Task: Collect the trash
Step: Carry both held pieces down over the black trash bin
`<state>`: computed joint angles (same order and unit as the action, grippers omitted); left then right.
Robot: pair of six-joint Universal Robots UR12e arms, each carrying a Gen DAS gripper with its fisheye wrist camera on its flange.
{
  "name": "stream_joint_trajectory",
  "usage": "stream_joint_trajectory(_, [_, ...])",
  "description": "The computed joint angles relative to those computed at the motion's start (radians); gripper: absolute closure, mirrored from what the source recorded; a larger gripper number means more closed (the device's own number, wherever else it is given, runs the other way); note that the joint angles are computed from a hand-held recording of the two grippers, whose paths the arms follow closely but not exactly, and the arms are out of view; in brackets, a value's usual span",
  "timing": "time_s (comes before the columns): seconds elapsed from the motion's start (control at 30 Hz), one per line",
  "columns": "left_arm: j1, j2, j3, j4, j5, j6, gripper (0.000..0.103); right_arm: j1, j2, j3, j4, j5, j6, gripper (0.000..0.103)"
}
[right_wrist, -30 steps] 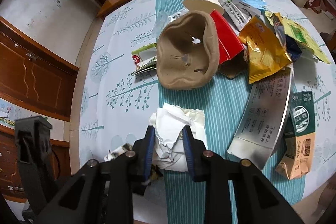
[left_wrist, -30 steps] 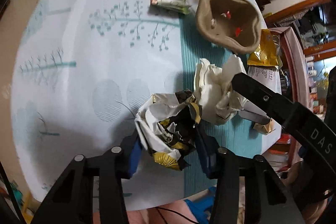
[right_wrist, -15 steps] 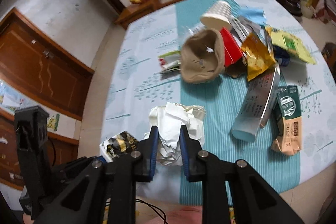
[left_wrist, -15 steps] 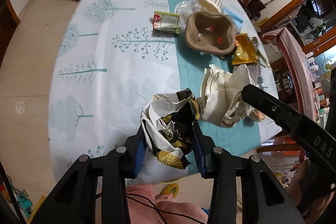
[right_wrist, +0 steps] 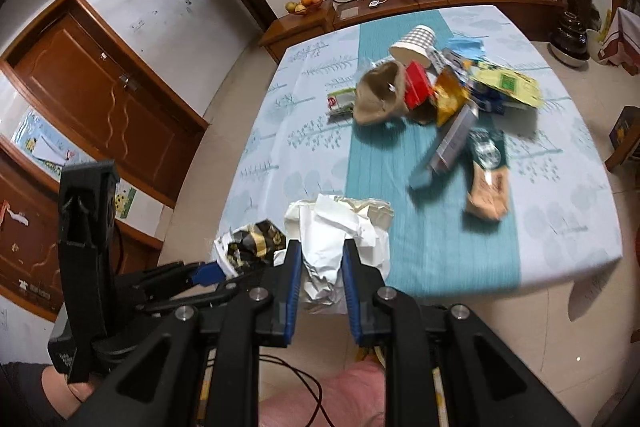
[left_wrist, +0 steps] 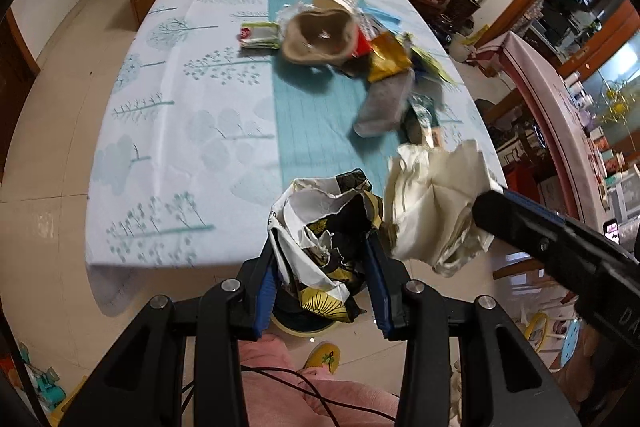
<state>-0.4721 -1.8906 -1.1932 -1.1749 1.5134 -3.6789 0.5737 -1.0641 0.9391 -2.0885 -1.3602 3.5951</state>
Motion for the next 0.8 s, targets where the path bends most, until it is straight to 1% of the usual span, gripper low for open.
stream_joint_trajectory(0.17, [-0.045, 0.014, -0.032, 0.014, 0.028, -0.024, 0.065, -0.005, -0.082, 0.14, -0.023, -0.002, -0.009, 0.084])
stream_joint_trajectory(0.3, [-0.072, 0.017, -0.055, 0.015, 0.043, -0.055, 0.065, -0.011, -0.127, 0.228, -0.034, 0.01, 0.003, 0.084])
stream_joint_trajectory(0.4, [-0.092, 0.016, -0.072, 0.001, 0.05, -0.08, 0.065, -0.015, -0.156, 0.297, -0.056, 0.021, 0.016, 0.084])
stream_joint_trajectory(0.57, [-0.118, 0.0, -0.088, -0.035, 0.061, -0.085, 0.065, -0.029, -0.184, 0.395, -0.09, 0.055, 0.076, 0.084])
stream_joint_trajectory(0.63, [-0.122, -0.007, -0.092, -0.042, 0.056, -0.079, 0.065, -0.036, -0.19, 0.432, -0.102, 0.074, 0.116, 0.084])
stream_joint_trajectory(0.67, [-0.123, -0.01, -0.096, -0.043, 0.054, -0.075, 0.065, -0.041, -0.191, 0.452, -0.107, 0.084, 0.141, 0.084])
stream_joint_trajectory(0.8, [-0.124, -0.027, -0.123, -0.019, 0.045, -0.061, 0.064, -0.048, -0.185, 0.506, -0.137, 0.091, 0.193, 0.083])
